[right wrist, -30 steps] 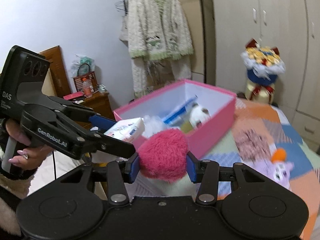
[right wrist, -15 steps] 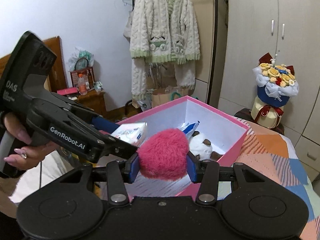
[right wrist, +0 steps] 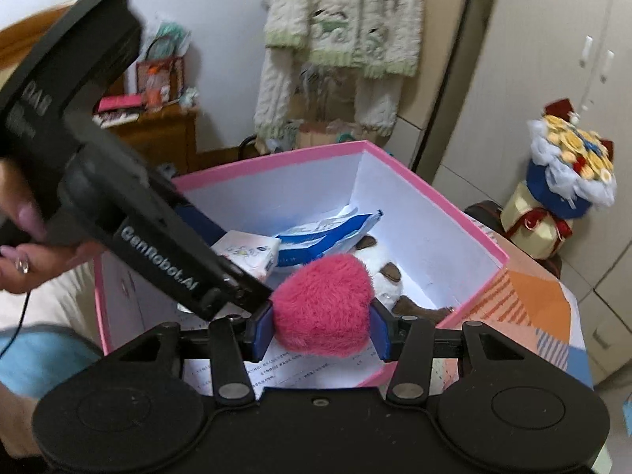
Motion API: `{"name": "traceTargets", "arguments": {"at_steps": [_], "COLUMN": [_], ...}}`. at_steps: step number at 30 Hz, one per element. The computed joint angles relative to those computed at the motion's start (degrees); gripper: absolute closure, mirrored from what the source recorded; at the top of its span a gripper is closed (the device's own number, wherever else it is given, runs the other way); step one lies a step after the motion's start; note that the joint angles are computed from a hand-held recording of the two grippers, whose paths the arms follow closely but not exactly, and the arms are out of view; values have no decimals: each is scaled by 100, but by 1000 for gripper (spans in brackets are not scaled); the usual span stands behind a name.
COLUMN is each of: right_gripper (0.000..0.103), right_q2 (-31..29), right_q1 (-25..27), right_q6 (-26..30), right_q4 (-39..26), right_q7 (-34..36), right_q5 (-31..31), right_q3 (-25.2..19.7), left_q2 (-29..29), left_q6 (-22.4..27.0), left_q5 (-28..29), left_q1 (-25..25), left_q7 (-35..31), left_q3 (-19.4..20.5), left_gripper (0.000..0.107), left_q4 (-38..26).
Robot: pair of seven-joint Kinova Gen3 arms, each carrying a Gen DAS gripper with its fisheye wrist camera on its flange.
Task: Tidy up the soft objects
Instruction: 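Open the left gripper over the box while the right gripper releases the pink ball inside, then withdraw the left tool and move it toward the purple plush toy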
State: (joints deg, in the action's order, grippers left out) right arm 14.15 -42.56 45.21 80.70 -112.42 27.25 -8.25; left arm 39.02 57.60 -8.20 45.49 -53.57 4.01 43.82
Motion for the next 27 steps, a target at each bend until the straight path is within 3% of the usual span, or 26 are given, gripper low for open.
{"name": "traceTargets", "arguments": {"at_steps": [5, 8, 14, 20, 27], "right_gripper": [49, 40, 39, 39, 38], "right_q2": [173, 167, -337, -984, -1361], "right_q1": [-63, -174, -116, 158, 336], "right_q6": [120, 0, -647, -1117, -815], "right_q4": [-120, 7, 706, 1317, 1417], "right_q7": [-136, -469, -1108, -1668, -2125], "right_q5": [215, 473, 709, 652, 586], "right_q3": [102, 221, 153, -208, -703], "left_q2": [161, -39, -514, -1003, -1483], "left_q6": [223, -208, -725, -858, -954], "left_q5": [-75, -281, -594, -1135, -1594], "left_q1": [92, 215, 315, 589, 770], "left_q7": [95, 22, 99, 168, 299], "left_q3": [-89, -161, -169, -175, -5], "left_gripper": [28, 27, 27, 27, 27], "left_q4": [-278, 132, 847, 1407, 1936]}}
